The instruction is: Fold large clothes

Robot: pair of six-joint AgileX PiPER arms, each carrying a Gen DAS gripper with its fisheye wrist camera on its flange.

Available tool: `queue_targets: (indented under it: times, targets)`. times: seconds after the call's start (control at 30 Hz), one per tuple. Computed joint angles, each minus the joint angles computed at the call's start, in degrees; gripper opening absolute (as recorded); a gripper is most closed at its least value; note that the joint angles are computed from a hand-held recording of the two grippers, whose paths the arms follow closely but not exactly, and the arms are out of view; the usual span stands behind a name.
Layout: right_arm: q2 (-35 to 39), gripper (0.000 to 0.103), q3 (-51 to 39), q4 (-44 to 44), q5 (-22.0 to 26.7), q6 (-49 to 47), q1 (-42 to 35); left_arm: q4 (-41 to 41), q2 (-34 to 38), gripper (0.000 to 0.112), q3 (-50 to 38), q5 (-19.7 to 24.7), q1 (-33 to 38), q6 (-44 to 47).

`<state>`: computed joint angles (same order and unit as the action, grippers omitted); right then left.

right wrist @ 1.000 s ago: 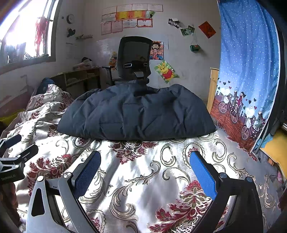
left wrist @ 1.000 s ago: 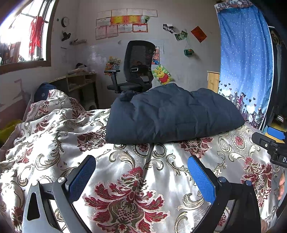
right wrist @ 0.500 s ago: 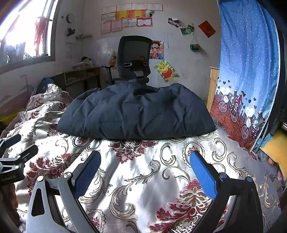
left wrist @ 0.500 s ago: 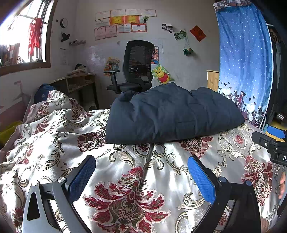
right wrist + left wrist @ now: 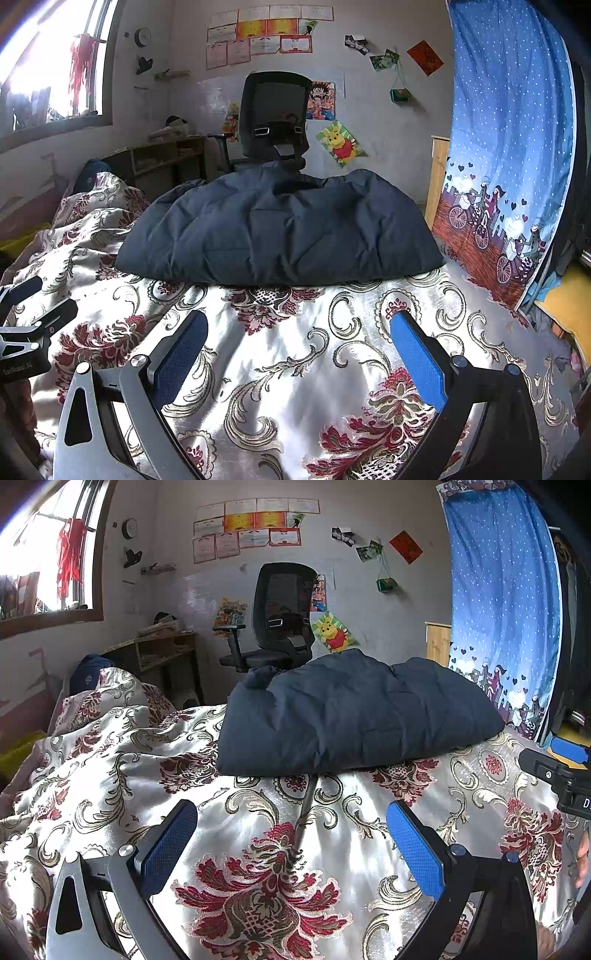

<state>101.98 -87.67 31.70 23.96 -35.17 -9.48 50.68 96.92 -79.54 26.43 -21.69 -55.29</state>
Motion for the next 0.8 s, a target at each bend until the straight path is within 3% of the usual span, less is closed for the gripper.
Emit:
queue_targets:
  times: [0.8]
  targets:
    - [-0.08,0.097,0.1,-0.27,0.31,0.31,-0.17,-2.28,0.0,0.103,-0.12,-0.23,0.36,2.8]
